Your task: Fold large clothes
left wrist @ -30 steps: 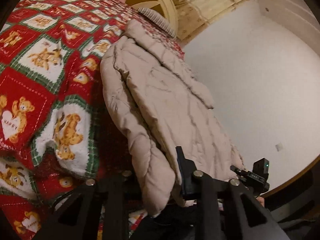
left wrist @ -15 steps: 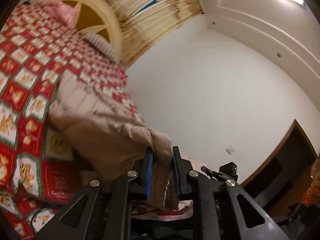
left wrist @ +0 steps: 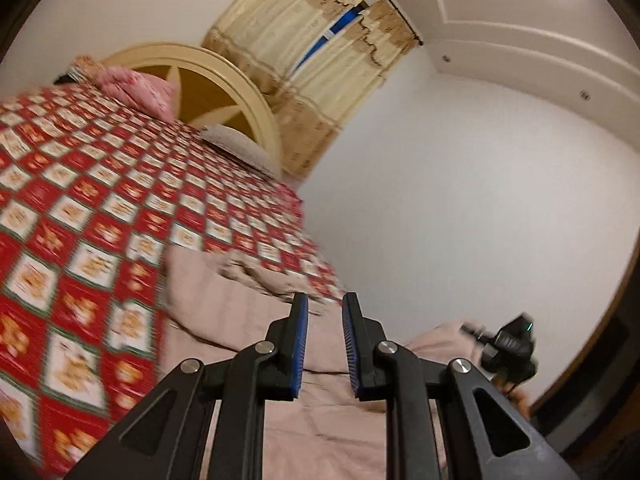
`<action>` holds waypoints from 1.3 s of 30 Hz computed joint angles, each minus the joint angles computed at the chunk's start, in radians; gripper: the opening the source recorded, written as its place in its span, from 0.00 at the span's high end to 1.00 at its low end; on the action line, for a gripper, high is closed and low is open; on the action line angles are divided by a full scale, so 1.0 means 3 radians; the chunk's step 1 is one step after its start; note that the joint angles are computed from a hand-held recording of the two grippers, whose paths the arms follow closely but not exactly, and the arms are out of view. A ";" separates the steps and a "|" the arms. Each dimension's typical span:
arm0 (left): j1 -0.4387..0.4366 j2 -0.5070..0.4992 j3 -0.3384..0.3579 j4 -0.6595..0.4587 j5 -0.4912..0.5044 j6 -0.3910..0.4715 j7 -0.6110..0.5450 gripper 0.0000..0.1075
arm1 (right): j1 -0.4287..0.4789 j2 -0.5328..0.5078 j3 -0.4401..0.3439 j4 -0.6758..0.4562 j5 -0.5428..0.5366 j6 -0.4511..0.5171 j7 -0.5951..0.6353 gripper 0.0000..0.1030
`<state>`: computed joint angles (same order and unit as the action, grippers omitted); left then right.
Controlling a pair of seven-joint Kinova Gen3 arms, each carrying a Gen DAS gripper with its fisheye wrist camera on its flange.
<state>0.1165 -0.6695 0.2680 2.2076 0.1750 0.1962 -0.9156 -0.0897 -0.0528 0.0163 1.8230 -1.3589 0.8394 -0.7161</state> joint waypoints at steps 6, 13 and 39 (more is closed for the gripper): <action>0.0129 0.0077 -0.0381 0.0063 -0.0508 0.0085 0.0355 0.83 | 0.0284 0.0604 -0.0789 -0.0927 0.0713 -0.0550 -0.0813 0.85; 0.0379 0.0478 -0.0848 -0.0181 -0.1018 0.0291 0.0698 0.83 | -0.0307 0.1476 -0.0268 -0.1881 0.1411 -0.0806 -0.1762 0.85; 0.0773 0.3300 -0.1129 -0.2062 -0.0519 0.0343 -0.0243 0.72 | 0.0596 0.1429 -0.1585 -0.1369 0.2707 -0.1832 -0.2414 0.45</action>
<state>0.3484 0.3205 -0.0706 1.5890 0.0192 0.2990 -0.9886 0.0891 0.3760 -0.4592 1.4125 -0.5468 0.2899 -1.4402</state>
